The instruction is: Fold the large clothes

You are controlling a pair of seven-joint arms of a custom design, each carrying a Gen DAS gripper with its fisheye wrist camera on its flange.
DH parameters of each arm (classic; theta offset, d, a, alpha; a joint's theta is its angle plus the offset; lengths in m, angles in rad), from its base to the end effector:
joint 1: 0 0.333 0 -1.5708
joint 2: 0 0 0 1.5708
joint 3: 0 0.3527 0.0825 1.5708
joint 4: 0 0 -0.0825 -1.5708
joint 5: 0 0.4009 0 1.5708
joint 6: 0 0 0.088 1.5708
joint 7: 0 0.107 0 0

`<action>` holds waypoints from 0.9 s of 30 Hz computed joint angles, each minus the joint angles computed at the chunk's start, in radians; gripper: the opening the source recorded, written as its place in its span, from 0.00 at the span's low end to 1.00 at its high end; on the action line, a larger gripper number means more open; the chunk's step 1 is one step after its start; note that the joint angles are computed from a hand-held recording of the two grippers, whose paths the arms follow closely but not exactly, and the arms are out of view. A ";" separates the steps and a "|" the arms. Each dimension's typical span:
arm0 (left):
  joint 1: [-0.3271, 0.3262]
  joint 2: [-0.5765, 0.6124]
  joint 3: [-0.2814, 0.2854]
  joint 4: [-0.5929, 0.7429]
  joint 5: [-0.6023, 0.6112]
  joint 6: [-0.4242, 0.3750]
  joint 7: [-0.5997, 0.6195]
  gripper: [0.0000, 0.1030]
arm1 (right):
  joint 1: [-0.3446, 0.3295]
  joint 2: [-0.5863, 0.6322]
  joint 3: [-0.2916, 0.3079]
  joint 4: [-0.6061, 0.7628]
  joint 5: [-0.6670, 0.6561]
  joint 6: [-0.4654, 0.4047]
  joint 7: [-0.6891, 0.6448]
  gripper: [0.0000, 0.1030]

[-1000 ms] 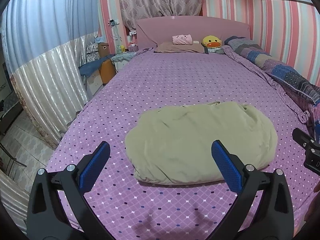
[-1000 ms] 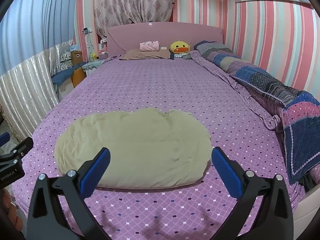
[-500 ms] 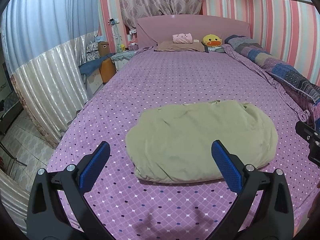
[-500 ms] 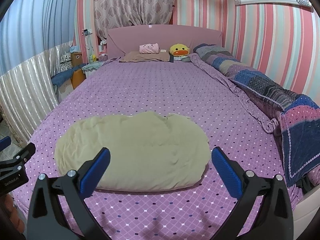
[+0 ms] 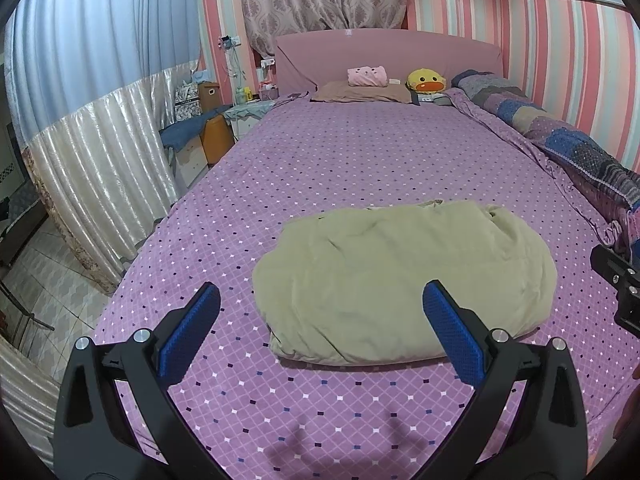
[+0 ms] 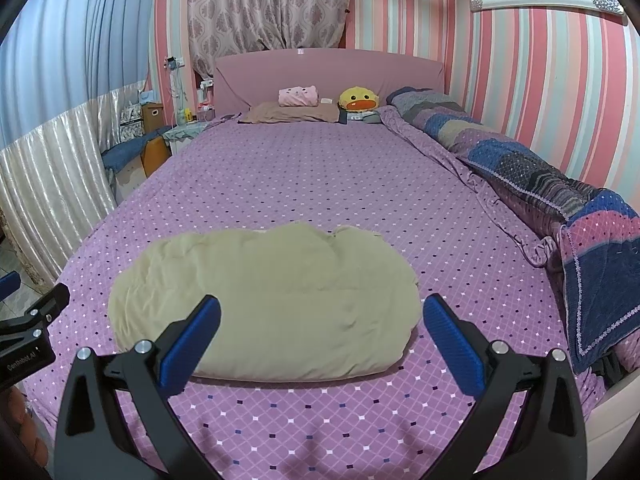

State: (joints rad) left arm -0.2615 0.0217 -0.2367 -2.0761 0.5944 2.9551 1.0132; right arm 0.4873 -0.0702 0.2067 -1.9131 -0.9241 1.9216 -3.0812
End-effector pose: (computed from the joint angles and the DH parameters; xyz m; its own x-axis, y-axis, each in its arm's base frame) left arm 0.5192 -0.3237 0.5407 -0.4203 -0.9036 -0.0826 -0.5434 0.3236 -0.7746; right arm 0.4717 0.3240 0.5894 -0.5953 -0.8034 0.0113 -0.5089 0.3661 -0.7791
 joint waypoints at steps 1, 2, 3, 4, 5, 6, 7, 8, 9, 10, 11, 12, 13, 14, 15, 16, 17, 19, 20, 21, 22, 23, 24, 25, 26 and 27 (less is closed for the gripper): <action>0.001 0.000 0.000 0.001 0.002 0.000 -0.002 0.97 | 0.000 0.000 0.000 0.000 0.000 0.000 0.001 0.98; 0.001 0.001 0.000 0.001 0.000 0.001 0.001 0.97 | 0.000 0.000 0.000 0.000 0.000 0.000 0.001 0.98; 0.001 0.002 0.000 0.002 0.000 0.001 0.002 0.97 | 0.000 0.000 0.000 -0.001 -0.001 0.000 0.003 0.98; 0.002 0.003 -0.001 0.002 -0.009 0.001 0.010 0.97 | 0.000 0.000 0.000 -0.002 0.000 0.000 0.004 0.98; 0.002 0.003 -0.001 0.002 -0.010 0.002 0.009 0.97 | 0.001 -0.001 0.000 -0.002 -0.001 0.000 0.005 0.98; 0.001 0.002 -0.001 0.002 -0.004 0.000 0.001 0.97 | 0.000 -0.002 0.000 -0.004 -0.001 0.001 0.004 0.98; 0.000 0.002 0.000 0.001 0.003 -0.001 -0.006 0.97 | 0.000 -0.001 0.000 -0.003 0.000 0.000 0.003 0.98; 0.000 0.004 0.000 0.002 0.010 -0.001 -0.012 0.97 | 0.001 0.000 0.001 -0.002 0.000 -0.002 0.004 0.98; 0.000 0.004 0.000 0.002 0.010 0.000 -0.012 0.97 | 0.001 -0.002 0.000 -0.004 0.001 -0.001 0.005 0.98; 0.000 0.004 0.000 0.002 0.014 0.000 -0.014 0.97 | 0.000 -0.004 -0.001 -0.007 0.002 0.001 0.005 0.98; -0.001 0.003 0.000 0.004 0.017 -0.004 -0.018 0.97 | -0.001 -0.006 -0.001 -0.009 0.004 0.003 0.003 0.98; -0.001 0.005 0.000 0.006 0.023 -0.005 -0.023 0.97 | 0.001 -0.001 0.001 -0.005 0.002 -0.001 0.005 0.98; -0.001 0.004 0.000 0.005 0.022 -0.005 -0.023 0.97 | 0.002 0.001 0.003 -0.004 0.002 -0.004 0.008 0.98; -0.001 0.004 -0.001 0.004 0.019 -0.005 -0.022 0.97 | 0.003 0.001 0.003 -0.004 0.002 -0.004 0.008 0.98; -0.002 0.003 -0.001 0.004 0.020 -0.006 -0.023 0.97 | 0.003 0.000 0.002 -0.005 0.002 -0.002 0.009 0.98; -0.002 0.002 -0.001 0.003 0.019 -0.006 -0.025 0.97 | 0.003 0.003 0.003 -0.002 0.002 -0.005 0.011 0.98; -0.002 0.001 -0.001 0.001 0.017 -0.006 -0.025 0.97 | 0.004 0.003 0.002 -0.002 0.002 -0.005 0.010 0.98; -0.002 0.001 -0.002 -0.001 0.006 -0.006 -0.017 0.97 | 0.005 0.003 0.002 -0.001 0.001 -0.005 0.010 0.98; -0.002 0.001 -0.002 -0.002 0.003 -0.006 -0.015 0.97 | 0.004 0.001 0.001 -0.004 0.002 -0.005 0.010 0.98; -0.002 0.001 -0.002 -0.002 0.006 -0.006 -0.018 0.97 | 0.004 0.002 0.001 -0.003 0.002 -0.004 0.010 0.98; -0.002 0.001 -0.002 -0.001 0.009 -0.007 -0.020 0.97 | 0.004 0.002 0.001 -0.003 0.002 -0.004 0.010 0.98; -0.003 0.000 -0.001 -0.002 0.022 -0.008 -0.031 0.97 | 0.004 0.001 0.001 -0.005 0.002 -0.003 0.009 0.98; -0.003 0.000 0.000 -0.001 0.039 -0.009 -0.046 0.97 | 0.005 0.003 0.001 -0.001 0.002 -0.006 0.009 0.98; -0.004 -0.002 0.000 0.000 0.048 -0.012 -0.054 0.97 | 0.005 0.003 0.001 -0.001 0.002 -0.006 0.009 0.98; -0.005 -0.001 -0.001 0.001 0.054 -0.014 -0.060 0.97 | 0.005 0.003 0.002 -0.003 0.003 -0.007 0.010 0.98; -0.005 -0.001 -0.002 0.002 0.049 -0.015 -0.056 0.97 | 0.005 0.001 0.001 -0.006 0.005 -0.006 0.010 0.98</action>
State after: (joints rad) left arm -0.2664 0.0207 -0.2382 -2.0744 0.6433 2.9405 0.9574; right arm 0.4926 -0.0688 0.2077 -1.9190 -0.9189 1.9160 -3.0713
